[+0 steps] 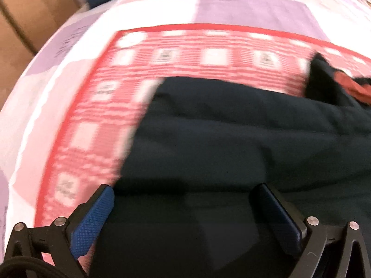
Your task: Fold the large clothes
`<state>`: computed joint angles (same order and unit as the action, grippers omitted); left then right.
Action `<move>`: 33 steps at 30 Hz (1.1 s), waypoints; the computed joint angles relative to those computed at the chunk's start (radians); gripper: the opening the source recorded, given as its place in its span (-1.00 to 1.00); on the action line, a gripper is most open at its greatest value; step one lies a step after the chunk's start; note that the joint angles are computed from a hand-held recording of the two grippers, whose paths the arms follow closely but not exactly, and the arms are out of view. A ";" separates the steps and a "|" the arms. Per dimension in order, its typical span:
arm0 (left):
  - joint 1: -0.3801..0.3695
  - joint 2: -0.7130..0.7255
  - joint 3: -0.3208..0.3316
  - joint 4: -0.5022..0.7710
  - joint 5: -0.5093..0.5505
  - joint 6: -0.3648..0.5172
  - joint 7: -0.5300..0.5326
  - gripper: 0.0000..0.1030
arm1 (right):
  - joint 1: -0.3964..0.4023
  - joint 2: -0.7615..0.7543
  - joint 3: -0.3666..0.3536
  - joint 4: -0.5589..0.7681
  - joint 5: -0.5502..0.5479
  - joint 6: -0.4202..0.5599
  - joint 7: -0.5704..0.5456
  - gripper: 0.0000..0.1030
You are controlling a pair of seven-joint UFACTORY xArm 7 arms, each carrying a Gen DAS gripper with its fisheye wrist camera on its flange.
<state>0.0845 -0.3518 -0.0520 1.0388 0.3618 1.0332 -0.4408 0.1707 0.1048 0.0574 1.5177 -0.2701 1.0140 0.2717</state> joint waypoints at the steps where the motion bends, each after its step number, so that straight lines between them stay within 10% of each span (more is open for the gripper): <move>1: 0.007 -0.016 0.014 -0.010 -0.005 0.001 0.004 1.00 | -0.020 -0.017 0.017 -0.012 -0.003 -0.004 0.020 -1.00; 9: -0.035 -0.271 -0.020 -0.103 -0.091 0.017 0.093 1.00 | 0.052 -0.395 0.056 -0.357 -0.008 -0.227 0.061 0.59; 15: -0.197 -0.428 -0.142 -0.185 -0.295 0.141 0.024 1.00 | 0.233 -0.550 0.188 -0.497 0.241 -0.081 -0.102 0.63; 26: -0.216 -0.266 -0.099 -0.208 -0.259 -0.023 0.120 1.00 | 0.162 -0.243 0.203 -0.316 -0.002 -0.162 -0.018 0.99; 33: -0.172 -0.113 -0.044 -0.098 -0.276 -0.088 0.117 1.00 | 0.150 -0.054 0.100 -0.065 -0.031 -0.022 0.027 0.99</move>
